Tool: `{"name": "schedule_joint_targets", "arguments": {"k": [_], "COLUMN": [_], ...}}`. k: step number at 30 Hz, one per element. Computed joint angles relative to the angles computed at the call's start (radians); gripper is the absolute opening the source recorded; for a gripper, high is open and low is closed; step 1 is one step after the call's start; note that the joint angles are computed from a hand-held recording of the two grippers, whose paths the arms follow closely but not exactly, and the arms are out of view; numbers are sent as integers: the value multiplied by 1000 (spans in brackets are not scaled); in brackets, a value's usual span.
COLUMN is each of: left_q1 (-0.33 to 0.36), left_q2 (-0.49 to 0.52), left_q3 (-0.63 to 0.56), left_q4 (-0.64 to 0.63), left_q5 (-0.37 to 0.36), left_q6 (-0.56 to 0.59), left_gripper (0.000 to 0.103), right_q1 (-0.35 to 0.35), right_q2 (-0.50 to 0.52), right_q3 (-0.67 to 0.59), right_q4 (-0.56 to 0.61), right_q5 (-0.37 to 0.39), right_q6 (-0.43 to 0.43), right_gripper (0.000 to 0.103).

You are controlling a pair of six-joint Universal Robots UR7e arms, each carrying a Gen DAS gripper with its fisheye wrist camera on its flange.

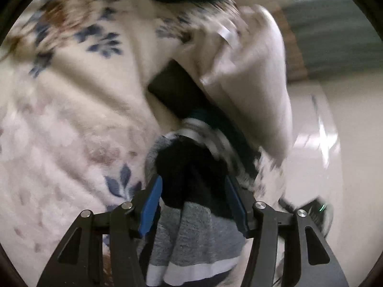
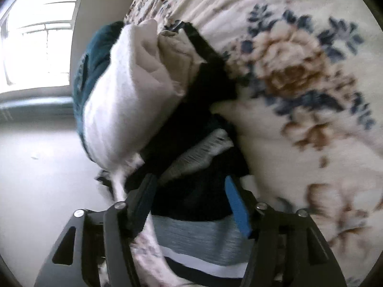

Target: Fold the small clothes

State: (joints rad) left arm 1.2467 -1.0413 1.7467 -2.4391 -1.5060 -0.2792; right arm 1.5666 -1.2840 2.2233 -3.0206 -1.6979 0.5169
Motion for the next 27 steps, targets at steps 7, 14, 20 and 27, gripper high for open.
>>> {"name": "schedule_joint_targets", "arguments": {"k": [7, 14, 20, 27], "left_q1": [-22, -8, -26, -143], "left_q2": [145, 16, -252, -416], "left_q3": [-127, -16, 258, 651], "left_q4": [119, 39, -31, -351], "left_q5": [177, 88, 3, 80], "left_q6": [28, 14, -96, -458], "left_gripper": [54, 55, 82, 82], "right_q1": [-14, 6, -8, -72], "right_q2": [78, 85, 13, 76], "right_q3": [-82, -157, -147, -213], "right_q4": [141, 276, 458, 572], "right_q5": [-86, -105, -20, 83], "right_q6": [-64, -134, -201, -335], "right_gripper": [63, 63, 97, 100]}}
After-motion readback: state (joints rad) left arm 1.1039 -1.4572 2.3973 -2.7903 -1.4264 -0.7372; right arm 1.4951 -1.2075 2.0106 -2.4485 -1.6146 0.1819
